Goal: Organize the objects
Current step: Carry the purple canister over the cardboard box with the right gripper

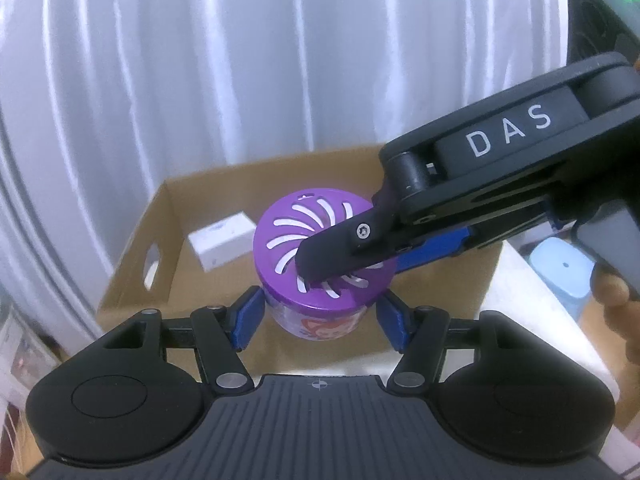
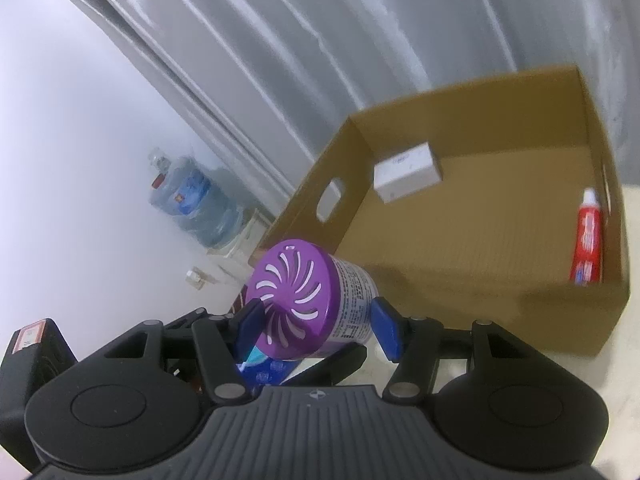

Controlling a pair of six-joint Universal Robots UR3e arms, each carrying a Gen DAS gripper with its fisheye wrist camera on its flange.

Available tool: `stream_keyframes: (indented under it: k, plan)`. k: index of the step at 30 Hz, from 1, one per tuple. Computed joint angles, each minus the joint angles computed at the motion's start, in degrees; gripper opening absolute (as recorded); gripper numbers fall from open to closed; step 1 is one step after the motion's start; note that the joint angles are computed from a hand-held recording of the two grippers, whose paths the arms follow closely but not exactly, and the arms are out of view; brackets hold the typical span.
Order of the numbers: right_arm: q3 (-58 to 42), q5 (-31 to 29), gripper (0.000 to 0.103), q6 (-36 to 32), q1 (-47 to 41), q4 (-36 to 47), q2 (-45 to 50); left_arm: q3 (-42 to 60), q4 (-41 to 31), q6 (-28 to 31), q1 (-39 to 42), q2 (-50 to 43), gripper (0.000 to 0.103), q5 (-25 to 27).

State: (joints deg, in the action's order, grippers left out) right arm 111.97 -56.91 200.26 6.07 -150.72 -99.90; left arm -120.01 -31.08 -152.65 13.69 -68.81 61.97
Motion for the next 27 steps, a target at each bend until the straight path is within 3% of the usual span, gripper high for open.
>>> stream_keyframes:
  k: [6, 14, 27]
  plan:
    - [-8.08, 1.98, 0.062, -3.10, -4.00, 7.27, 4.00, 13.04, -1.23, -0.18, -5.34, -12.60, 0.062, 2.93]
    - [-20.78, 2.44, 0.062, -8.66, -6.97, 16.77, 15.07, 32.20, -10.08, -0.79, -11.09, -28.67, 0.062, 7.37]
    - [-47.51, 1.56, 0.062, -12.43, -9.16, 30.11, 40.04, 82.85, -40.39, -1.61, -15.70, -62.66, 0.062, 11.56]
